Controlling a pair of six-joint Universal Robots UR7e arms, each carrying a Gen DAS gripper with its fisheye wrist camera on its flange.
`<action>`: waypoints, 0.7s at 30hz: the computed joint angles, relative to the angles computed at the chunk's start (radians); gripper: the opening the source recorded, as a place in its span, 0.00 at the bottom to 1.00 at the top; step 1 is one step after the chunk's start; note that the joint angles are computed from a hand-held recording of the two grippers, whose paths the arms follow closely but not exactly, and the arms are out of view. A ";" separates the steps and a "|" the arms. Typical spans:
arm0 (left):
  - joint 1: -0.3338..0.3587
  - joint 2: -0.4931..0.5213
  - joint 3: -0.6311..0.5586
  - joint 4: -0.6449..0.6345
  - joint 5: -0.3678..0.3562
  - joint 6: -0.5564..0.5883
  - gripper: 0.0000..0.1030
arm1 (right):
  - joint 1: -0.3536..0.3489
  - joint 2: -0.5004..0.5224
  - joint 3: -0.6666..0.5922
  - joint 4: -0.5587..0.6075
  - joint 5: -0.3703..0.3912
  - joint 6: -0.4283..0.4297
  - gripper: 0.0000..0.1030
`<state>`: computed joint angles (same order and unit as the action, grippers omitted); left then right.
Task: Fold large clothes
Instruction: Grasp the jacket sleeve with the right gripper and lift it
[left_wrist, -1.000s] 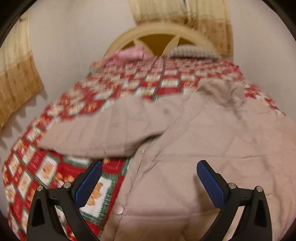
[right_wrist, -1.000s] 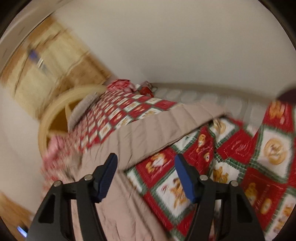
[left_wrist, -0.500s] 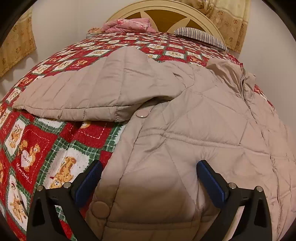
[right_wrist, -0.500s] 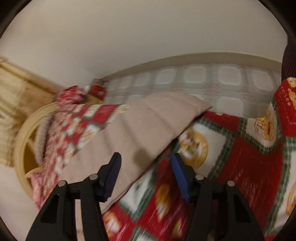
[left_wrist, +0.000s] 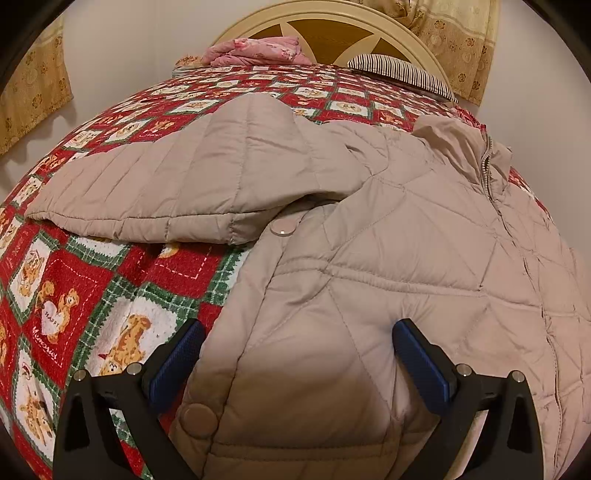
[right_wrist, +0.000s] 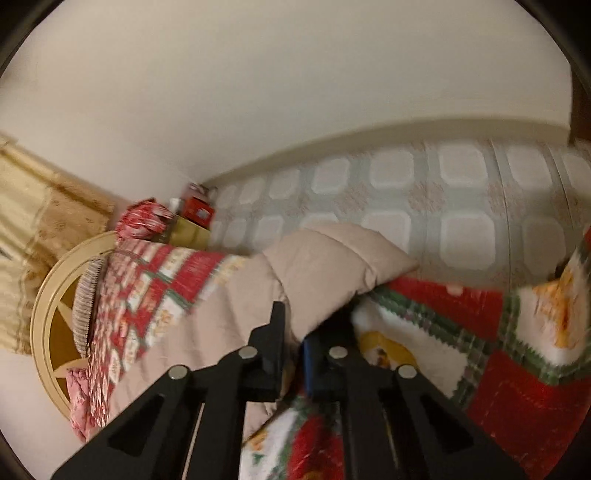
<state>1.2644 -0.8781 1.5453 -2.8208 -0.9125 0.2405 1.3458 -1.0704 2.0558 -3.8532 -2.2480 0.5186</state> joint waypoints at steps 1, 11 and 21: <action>0.000 0.000 -0.001 0.000 0.000 0.000 0.99 | 0.017 0.003 -0.010 -0.024 -0.011 -0.045 0.10; 0.007 -0.003 -0.006 0.006 -0.022 -0.006 0.99 | 0.306 0.077 -0.205 0.007 -0.036 -0.415 0.09; 0.014 -0.012 -0.003 0.005 -0.051 -0.013 0.99 | 0.472 0.421 -0.649 0.402 0.146 -0.566 0.09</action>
